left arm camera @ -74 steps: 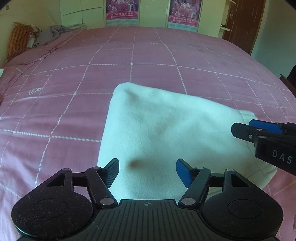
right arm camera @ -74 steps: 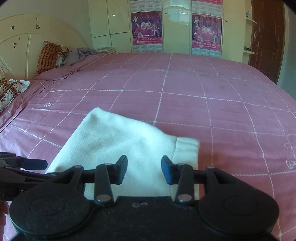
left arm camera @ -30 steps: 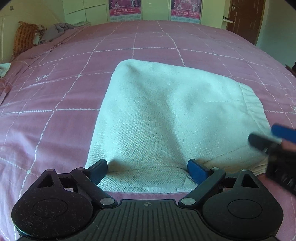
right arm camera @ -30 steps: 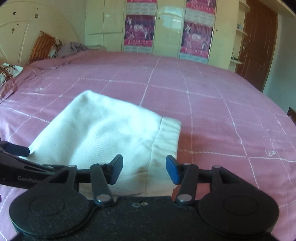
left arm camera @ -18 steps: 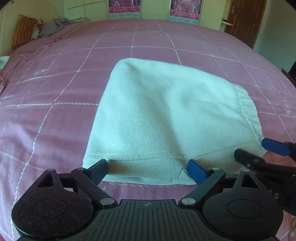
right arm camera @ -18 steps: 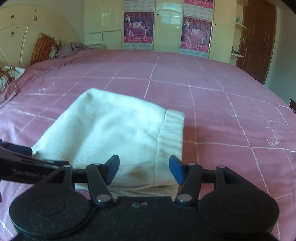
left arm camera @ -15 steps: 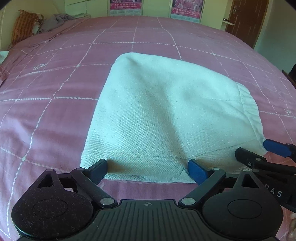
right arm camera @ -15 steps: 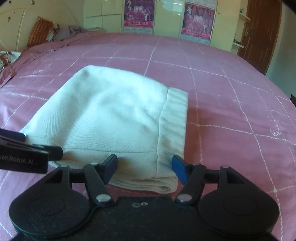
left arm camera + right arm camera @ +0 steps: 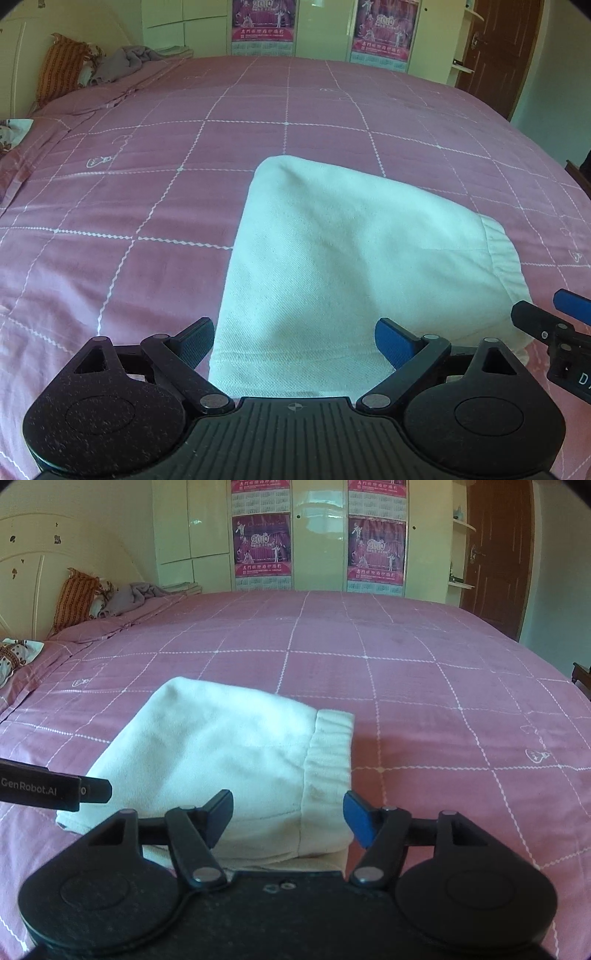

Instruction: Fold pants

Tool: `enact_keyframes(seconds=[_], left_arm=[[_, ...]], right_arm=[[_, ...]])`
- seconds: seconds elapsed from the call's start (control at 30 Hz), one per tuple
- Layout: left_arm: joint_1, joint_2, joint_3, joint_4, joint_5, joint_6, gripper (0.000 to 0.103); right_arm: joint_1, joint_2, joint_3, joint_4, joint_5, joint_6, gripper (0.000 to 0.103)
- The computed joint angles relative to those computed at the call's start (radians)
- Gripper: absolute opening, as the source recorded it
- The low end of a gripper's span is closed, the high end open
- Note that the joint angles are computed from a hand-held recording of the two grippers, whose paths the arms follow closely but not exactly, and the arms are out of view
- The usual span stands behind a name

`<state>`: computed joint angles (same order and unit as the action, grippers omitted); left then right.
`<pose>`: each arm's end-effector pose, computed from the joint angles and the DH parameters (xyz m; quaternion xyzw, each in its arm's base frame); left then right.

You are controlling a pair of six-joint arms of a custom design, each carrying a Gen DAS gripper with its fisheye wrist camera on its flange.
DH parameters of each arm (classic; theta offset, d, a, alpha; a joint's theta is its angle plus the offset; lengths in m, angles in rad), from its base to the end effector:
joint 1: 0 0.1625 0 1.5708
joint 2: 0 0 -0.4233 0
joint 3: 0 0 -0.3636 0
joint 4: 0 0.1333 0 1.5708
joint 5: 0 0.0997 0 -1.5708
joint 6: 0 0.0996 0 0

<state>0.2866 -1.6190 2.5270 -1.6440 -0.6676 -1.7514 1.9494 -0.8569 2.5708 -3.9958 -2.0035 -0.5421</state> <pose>-0.1556 -0.2664 0.1834 -0.0183 0.8411 -0.3791 0.3854 0.2181 -0.3005 0.1191 0.3398 -0.8535 0.3224 0.2283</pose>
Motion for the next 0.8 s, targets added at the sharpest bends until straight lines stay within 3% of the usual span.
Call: enact_keyframes(seconds=[0.1,0.27,0.37,0.53,0.63,0.67,0.8], left_arm=[[0.051,0.021,-0.017,-0.046,0.050,0.078,0.093],[0.148,0.067,-0.048,-0.157,0.108,0.193,0.093],[0.188,0.108,-0.056,-0.218,0.137,0.256,0.093],[0.271,0.186,-0.022,-0.385,0.073,0.335,0.093],[0.235,0.191,0.006,-0.370,0.087,0.297,0.093],[0.230,0.187,0.002,-0.357,0.084,0.297,0.093],[0.202,0.167,-0.007,-0.294,0.077,0.255,0.093]], right_arm=[[0.016,0.002,-0.040,0.038,-0.002,-0.007,0.066],[0.015,0.007,-0.107,0.140,-0.004,0.008,0.047],[0.018,0.019,-0.143,0.158,-0.010,0.025,0.045],[0.015,0.066,-0.187,0.140,-0.044,-0.002,0.045],[-0.013,0.094,-0.189,0.211,-0.096,-0.019,0.045],[-0.015,0.105,-0.179,0.181,-0.099,-0.054,0.045],[-0.009,0.071,-0.141,0.145,-0.051,-0.033,0.046]])
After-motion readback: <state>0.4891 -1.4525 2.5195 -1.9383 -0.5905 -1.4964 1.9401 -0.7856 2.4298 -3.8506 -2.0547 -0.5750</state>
